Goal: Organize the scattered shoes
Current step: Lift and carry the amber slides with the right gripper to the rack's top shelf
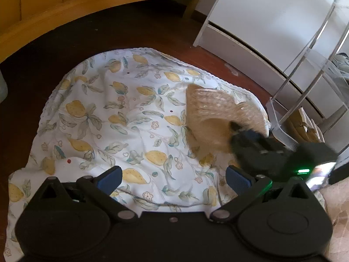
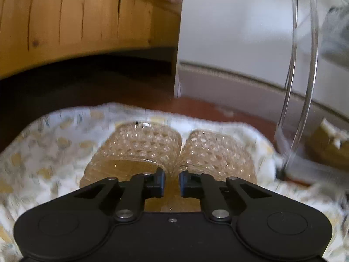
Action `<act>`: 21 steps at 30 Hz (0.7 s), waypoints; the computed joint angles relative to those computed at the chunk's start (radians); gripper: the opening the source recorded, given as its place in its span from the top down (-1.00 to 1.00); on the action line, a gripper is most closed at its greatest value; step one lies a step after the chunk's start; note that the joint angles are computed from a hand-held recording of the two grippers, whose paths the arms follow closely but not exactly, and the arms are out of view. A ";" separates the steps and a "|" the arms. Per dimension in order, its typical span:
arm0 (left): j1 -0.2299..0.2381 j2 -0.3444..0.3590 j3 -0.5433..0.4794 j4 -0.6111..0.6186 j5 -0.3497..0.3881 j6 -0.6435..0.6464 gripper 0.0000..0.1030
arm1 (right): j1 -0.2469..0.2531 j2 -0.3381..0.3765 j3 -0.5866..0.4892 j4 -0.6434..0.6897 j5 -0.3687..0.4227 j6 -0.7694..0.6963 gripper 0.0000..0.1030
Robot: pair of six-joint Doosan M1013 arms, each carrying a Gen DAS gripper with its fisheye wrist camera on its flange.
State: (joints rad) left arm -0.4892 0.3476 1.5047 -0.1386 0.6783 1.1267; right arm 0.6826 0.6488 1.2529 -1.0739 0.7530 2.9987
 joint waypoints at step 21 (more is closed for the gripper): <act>-0.078 -0.001 -0.217 -0.004 0.058 0.046 -0.99 | -0.066 -0.350 0.208 0.197 -0.146 -0.146 0.72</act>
